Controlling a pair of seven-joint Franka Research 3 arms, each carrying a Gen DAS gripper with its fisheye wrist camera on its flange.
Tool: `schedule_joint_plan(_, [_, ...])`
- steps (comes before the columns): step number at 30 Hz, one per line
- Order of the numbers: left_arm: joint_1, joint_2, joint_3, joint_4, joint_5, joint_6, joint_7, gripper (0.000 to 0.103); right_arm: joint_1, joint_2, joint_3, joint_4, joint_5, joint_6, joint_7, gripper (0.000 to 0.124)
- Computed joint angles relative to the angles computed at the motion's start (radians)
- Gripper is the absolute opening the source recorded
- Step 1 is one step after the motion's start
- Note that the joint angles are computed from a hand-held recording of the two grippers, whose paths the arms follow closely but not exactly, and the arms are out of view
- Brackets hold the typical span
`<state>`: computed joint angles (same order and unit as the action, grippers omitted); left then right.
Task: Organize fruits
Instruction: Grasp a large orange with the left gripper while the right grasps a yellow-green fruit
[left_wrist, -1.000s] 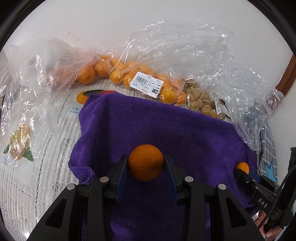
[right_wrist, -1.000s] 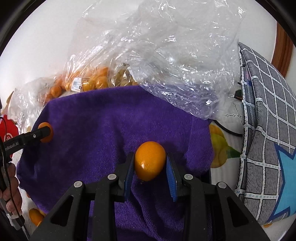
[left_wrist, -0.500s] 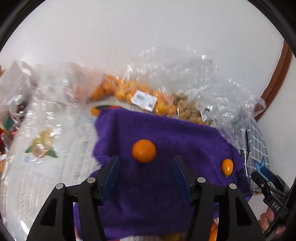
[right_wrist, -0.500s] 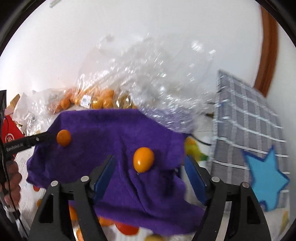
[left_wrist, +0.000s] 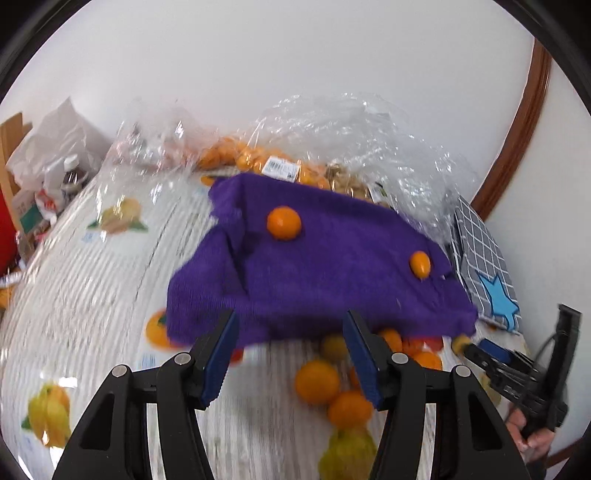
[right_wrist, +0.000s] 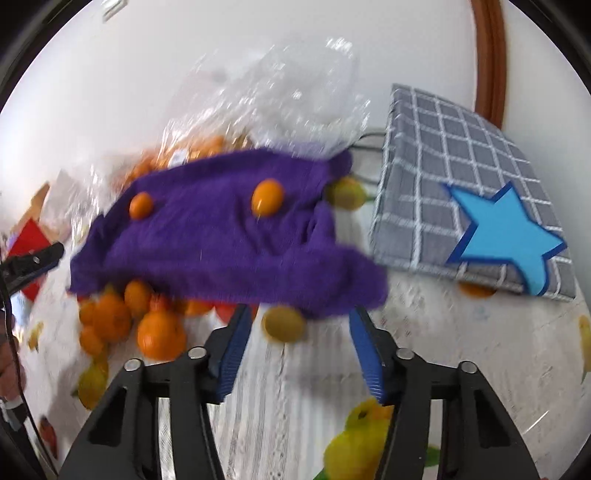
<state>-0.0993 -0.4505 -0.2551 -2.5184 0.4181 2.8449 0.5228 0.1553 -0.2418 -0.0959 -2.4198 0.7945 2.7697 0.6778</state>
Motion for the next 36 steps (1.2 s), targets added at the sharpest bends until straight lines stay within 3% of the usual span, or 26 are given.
schedule_joint_plan(3, [-0.034,-0.048,0.019,-0.057,-0.046,0.002,-0.009,0.053,0.002,0.022,0.023,-0.009,-0.023,0.05,0.018,0.053])
schedule_joint_plan(5, [-0.036,-0.072,0.011,-0.074,-0.056,-0.026,-0.018,0.052,0.011,0.052,0.016,0.013,-0.01,0.035,0.019,0.048])
schedule_joint_plan(7, [-0.037,-0.086,-0.001,-0.078,-0.055,-0.057,-0.025,0.051,0.012,0.061,0.023,0.016,-0.007,0.057,0.014,0.031])
schedule_joint_plan(8, [-0.04,-0.089,-0.003,-0.082,-0.054,-0.056,-0.025,0.051,0.016,0.06,0.019,0.015,0.005,0.048,-0.002,0.029])
schedule_joint_plan(15, [-0.058,-0.018,-0.017,-0.057,-0.06,-0.003,-0.04,0.051,0.024,0.0,-0.003,-0.034,0.101,0.048,-0.102,0.029])
schedule_joint_plan(19, [-0.041,0.051,-0.034,-0.001,-0.044,-0.025,-0.084,0.051,0.041,-0.048,-0.031,-0.069,0.158,0.022,-0.155,0.029])
schedule_joint_plan(21, [-0.051,0.084,-0.028,0.027,-0.054,-0.075,-0.095,0.051,0.047,-0.063,-0.042,-0.077,0.201,0.018,-0.184,0.029])
schedule_joint_plan(22, [-0.059,0.09,-0.019,0.025,-0.063,-0.074,-0.098,0.048,0.046,-0.064,-0.045,-0.077,0.213,0.013,-0.189,0.029])
schedule_joint_plan(24, [-0.089,0.095,0.02,-0.004,-0.109,0.004,-0.086,0.033,0.04,-0.063,-0.041,-0.076,0.222,0.013,-0.186,0.029])
schedule_joint_plan(25, [-0.097,0.096,0.031,-0.015,-0.124,0.033,-0.08,0.033,0.037,-0.061,-0.04,-0.074,0.223,0.008,-0.184,0.029])
schedule_joint_plan(31, [0.002,0.016,-0.053,-0.049,0.014,-0.011,-0.173,0.032,0.024,-0.054,-0.026,-0.068,0.198,-0.025,-0.185,0.029])
schedule_joint_plan(36, [-0.005,-0.02,-0.024,-0.081,0.035,-0.051,-0.168,0.032,0.019,-0.05,-0.028,-0.063,0.2,-0.049,-0.19,0.029])
